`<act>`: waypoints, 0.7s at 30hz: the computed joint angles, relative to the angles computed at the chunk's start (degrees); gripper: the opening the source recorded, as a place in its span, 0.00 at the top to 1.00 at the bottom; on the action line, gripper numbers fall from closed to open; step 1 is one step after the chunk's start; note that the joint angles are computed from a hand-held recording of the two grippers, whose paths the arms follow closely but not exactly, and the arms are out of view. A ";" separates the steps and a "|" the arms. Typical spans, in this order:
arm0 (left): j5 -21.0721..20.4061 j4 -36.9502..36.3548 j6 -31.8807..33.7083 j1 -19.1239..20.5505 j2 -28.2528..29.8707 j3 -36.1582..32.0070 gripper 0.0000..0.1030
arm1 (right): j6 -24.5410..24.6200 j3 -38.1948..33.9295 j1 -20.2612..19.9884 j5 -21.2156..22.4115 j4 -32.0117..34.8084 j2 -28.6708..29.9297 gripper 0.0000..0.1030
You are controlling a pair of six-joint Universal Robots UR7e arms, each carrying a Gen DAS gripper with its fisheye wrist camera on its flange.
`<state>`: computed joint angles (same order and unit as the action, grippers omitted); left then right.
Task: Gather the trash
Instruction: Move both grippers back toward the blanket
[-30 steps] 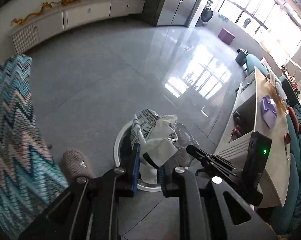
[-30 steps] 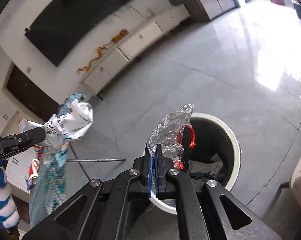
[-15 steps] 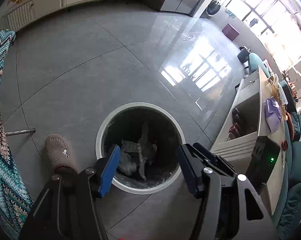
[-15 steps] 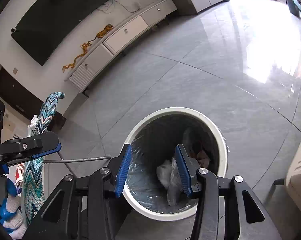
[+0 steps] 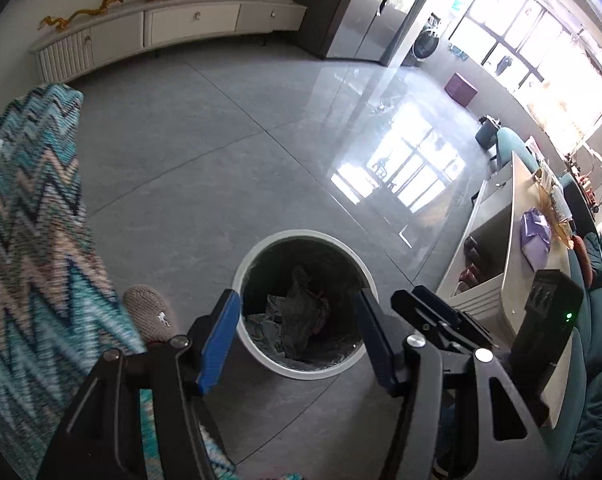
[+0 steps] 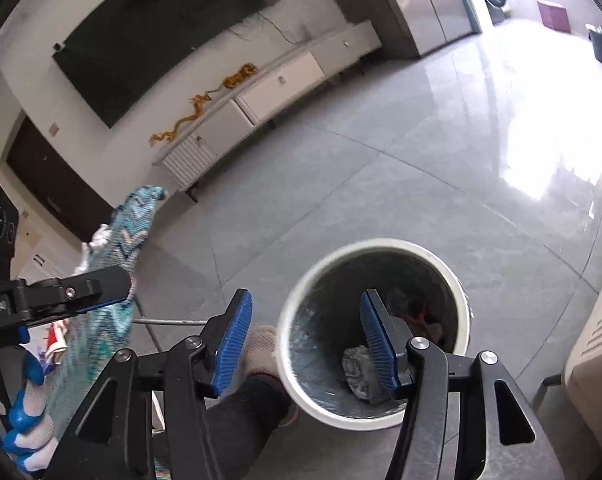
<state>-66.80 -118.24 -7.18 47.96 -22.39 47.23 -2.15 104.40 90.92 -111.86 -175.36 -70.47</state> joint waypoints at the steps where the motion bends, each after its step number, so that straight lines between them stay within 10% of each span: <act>1: 0.59 -1.53 0.49 -0.21 -1.61 2.05 0.44 | -0.29 -0.10 0.62 -0.09 -0.18 -0.11 0.44; 21: 8.47 -21.80 3.37 -0.69 -29.95 31.25 0.36 | -7.32 -6.56 18.70 -3.43 -3.69 4.03 0.42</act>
